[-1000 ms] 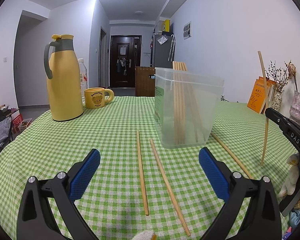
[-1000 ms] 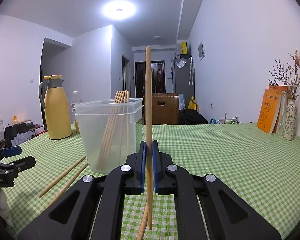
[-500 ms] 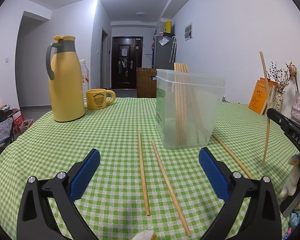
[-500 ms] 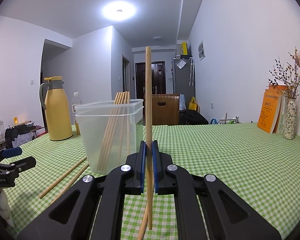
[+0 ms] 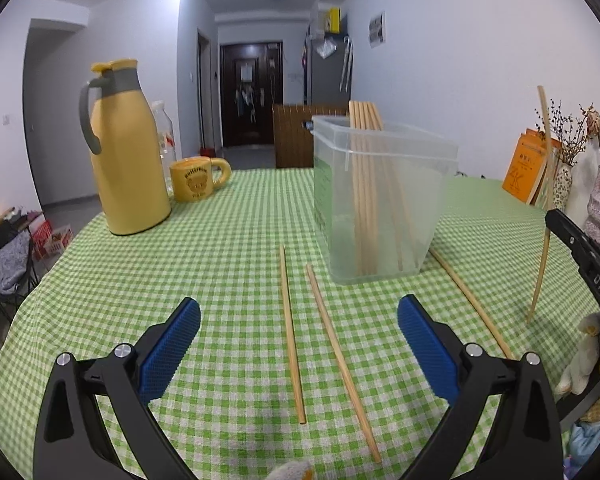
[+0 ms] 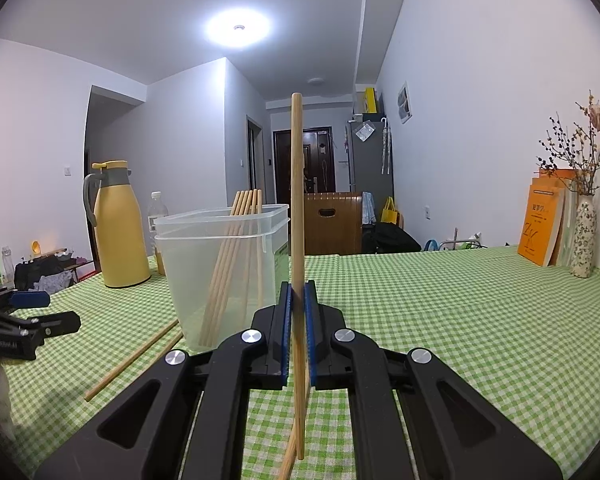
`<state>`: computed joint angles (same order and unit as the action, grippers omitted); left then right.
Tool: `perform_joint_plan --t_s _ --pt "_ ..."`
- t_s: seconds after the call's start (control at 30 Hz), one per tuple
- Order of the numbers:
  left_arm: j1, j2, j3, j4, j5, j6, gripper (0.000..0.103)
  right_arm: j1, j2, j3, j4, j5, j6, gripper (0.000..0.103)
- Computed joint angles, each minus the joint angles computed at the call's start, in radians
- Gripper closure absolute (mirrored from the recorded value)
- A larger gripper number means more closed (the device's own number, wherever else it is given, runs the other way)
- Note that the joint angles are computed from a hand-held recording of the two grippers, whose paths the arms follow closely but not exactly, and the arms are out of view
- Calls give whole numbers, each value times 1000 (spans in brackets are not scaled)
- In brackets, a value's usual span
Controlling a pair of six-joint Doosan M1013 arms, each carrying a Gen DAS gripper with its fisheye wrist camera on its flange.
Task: Organize utensils
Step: 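Lower the left gripper onto a wooden chopstick while the right gripper holds its chopstick, then close the left gripper on the wooden chopstick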
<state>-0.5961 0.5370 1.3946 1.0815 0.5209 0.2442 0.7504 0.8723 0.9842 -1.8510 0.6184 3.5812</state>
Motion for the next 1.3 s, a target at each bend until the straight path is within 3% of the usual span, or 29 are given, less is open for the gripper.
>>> perform_joint_plan --t_s 0.3,0.37,0.43,0.5,0.67,0.73,0.9,1.03,1.3 --pt "28 56 -171 -484 177 490 8 2 -3 10 -39 6 31 96" --pt "37 76 -213 -559 227 553 13 3 -5 14 -50 8 42 96" --pt "46 96 -253 -629 273 609 27 3 -6 16 -57 8 49 96" --pt "57 120 -301 -702 332 661 34 3 -6 19 -66 7 57 96" --pt "81 184 -412 -840 473 769 42 2 -11 30 -92 8 88 96" --pt "91 212 -457 -883 531 799 48 1 -13 34 -101 5 100 96" --pt "101 274 -553 -908 637 817 49 0 -16 41 -117 8 125 96" --pt "103 302 -593 -915 676 825 64 -1 -18 45 -130 2 144 96" --pt "103 356 -674 -907 758 839 77 -2 -22 54 -155 -1 168 96"
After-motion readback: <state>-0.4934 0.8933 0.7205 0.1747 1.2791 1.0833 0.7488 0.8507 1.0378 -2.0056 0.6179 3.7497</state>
